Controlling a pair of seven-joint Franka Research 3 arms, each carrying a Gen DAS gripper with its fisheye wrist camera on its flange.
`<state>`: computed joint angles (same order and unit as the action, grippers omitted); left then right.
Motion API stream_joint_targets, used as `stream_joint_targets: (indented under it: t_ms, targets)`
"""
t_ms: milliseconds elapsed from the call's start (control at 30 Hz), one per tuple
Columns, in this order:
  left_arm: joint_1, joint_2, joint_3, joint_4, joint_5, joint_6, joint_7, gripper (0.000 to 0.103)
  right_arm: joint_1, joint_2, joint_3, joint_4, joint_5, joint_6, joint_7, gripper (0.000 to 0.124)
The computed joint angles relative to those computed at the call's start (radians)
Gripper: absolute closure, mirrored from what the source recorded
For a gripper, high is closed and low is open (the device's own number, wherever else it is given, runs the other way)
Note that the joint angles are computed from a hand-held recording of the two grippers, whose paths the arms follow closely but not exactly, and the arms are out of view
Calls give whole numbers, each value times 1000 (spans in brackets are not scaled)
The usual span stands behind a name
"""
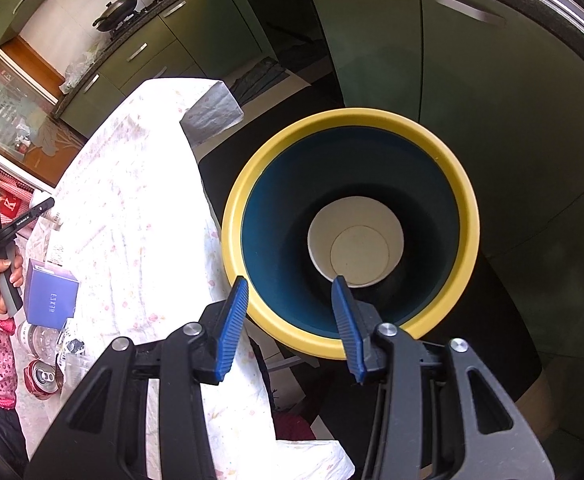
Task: Collect trash
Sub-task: 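Grasp the white pill bottle cap with the left tool, then carry the white bottle over the bin and open the left tool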
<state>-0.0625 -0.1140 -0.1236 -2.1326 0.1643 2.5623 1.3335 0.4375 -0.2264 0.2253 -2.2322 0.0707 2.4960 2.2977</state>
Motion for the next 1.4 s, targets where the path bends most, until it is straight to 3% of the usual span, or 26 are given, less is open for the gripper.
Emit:
stream_joint_targets:
  t_ms: [200, 367, 467, 600, 833, 1067, 1100, 1133, 1167, 1300, 1400]
  targets:
    - [-36, -112, -11, -28, -8, -28, 32, 56, -6, -38, 14, -25, -27, 24, 19, 82]
    - [-150, -192, -26, -5, -141, -83, 132, 56, -26, -134, 44, -104, -81, 39, 83, 82]
    - [-228, -171, -48, 53, -217, -101, 185, 56, -37, -219, 61, -178, -87, 42, 117, 82]
    - [-298, -51, -112, 191, -242, -146, 218, 56, -47, -348, 77, -284, -71, 33, 145, 82]
    - [-389, 304, -216, 537, -147, -278, 134, 56, -58, -554, 91, -444, -28, 2, 164, 82]
    - [-515, 590, -192, 829, 36, -367, 22, 55, -47, -663, 76, -558, 32, 10, 154, 77]
    - [-526, 615, -187, 860, 48, -376, 14, 52, -47, -673, 77, -571, 39, 12, 154, 74]
    - [-538, 635, -180, 888, 63, -385, 7, 43, -48, -674, 76, -579, 44, 16, 151, 74]
    - [-545, 640, -175, 899, 72, -381, -1, 35, -49, -671, 74, -584, 49, 23, 147, 74]
    - [-513, 583, -187, 843, 36, -318, -17, 33, -47, -640, 74, -584, 64, 57, 130, 74]
    - [-452, 441, -205, 686, -18, -227, 8, 29, -39, -596, 80, -563, 70, 85, 114, 74]
